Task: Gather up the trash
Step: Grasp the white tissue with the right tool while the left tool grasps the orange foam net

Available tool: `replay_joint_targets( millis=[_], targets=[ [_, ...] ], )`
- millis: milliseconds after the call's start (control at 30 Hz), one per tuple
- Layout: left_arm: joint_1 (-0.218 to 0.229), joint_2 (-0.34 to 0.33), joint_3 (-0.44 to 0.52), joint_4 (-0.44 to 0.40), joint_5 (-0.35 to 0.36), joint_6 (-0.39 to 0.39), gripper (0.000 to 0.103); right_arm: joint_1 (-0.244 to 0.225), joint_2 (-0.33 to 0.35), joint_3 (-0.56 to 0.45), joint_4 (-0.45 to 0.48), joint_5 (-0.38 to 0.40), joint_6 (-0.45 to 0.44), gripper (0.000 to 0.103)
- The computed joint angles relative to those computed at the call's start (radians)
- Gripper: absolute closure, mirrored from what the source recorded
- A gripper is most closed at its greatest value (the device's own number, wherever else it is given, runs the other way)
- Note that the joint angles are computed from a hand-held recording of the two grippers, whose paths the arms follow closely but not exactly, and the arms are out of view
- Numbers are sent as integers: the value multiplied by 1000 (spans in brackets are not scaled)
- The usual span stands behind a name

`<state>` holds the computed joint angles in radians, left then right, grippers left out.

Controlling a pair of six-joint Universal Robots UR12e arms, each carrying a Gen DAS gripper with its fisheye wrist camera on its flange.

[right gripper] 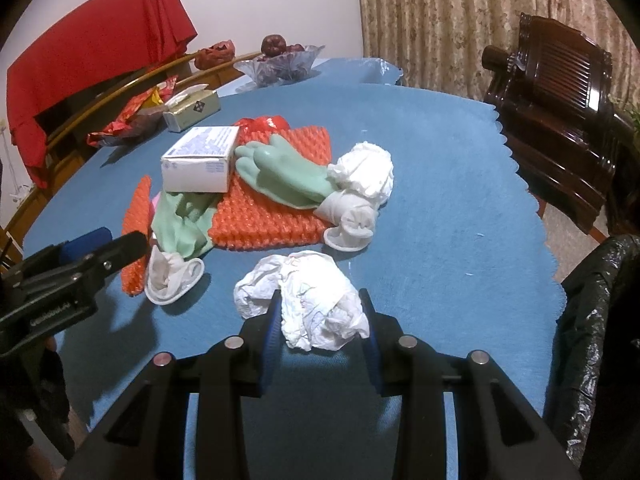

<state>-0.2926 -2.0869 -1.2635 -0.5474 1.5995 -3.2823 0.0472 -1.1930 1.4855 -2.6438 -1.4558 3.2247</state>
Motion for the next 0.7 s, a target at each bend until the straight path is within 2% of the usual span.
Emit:
replay_joint_targets(
  millis=[233,567,700],
  targets=[
    [4,-17,18,-17,-3,-26,33,-1,3,-2,11,-3,-4,67],
    [17,10,-19,7,-47,-47,85,-2,0,2,8,0,-2,67],
    [17,24,-35,23,-45,-37,92,-2,-7,5,-3,0,0,67]
  ],
)
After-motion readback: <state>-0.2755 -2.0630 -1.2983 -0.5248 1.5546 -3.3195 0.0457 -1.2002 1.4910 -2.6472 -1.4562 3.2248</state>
